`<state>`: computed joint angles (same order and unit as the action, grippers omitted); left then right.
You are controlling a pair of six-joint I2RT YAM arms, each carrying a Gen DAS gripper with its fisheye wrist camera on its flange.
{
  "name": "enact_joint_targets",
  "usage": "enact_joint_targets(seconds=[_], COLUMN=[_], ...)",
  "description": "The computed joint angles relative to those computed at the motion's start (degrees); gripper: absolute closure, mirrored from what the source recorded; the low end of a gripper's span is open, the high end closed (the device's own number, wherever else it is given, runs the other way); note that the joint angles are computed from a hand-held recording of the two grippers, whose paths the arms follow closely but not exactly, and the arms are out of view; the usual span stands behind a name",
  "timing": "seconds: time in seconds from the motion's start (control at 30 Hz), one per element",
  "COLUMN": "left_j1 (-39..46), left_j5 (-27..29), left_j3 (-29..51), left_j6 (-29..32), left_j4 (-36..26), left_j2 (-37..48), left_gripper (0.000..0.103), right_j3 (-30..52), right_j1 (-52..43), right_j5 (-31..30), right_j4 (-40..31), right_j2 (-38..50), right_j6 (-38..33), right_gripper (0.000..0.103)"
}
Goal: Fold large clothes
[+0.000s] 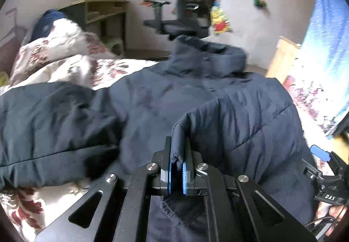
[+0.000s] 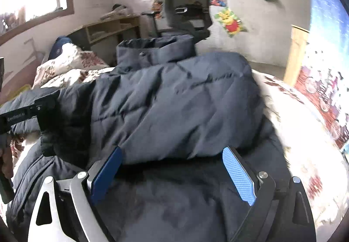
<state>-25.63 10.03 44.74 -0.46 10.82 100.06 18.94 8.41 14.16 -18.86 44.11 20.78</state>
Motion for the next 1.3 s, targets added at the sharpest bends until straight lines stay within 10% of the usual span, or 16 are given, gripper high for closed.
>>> enact_joint_targets(seconds=[0.47, 0.63, 0.8, 1.3], left_j1=[2.7, 4.8, 9.5, 42.1], left_j5=[0.0, 2.2, 5.3, 17.2], left_j3=[7.1, 6.1, 0.8, -6.2], left_j6=[-1.2, -2.4, -4.2, -2.5], left_j4=[-5.3, -6.0, -3.5, -11.2], left_j2=[8.9, 7.3, 1.9, -12.2], left_gripper=[0.097, 0.08, 0.032, 0.024], right_j3=[9.1, 6.6, 1.9, 2.8], right_j1=[0.2, 0.9, 2.5, 11.0], right_j5=[-6.1, -4.2, -1.9, 6.4], right_j4=[15.5, 20.1, 27.0, 19.2], right_j2=[37.6, 38.7, 37.5, 29.5], right_j6=[3.2, 2.6, 3.0, 9.3], right_gripper=[0.001, 0.0, 0.0, 0.0])
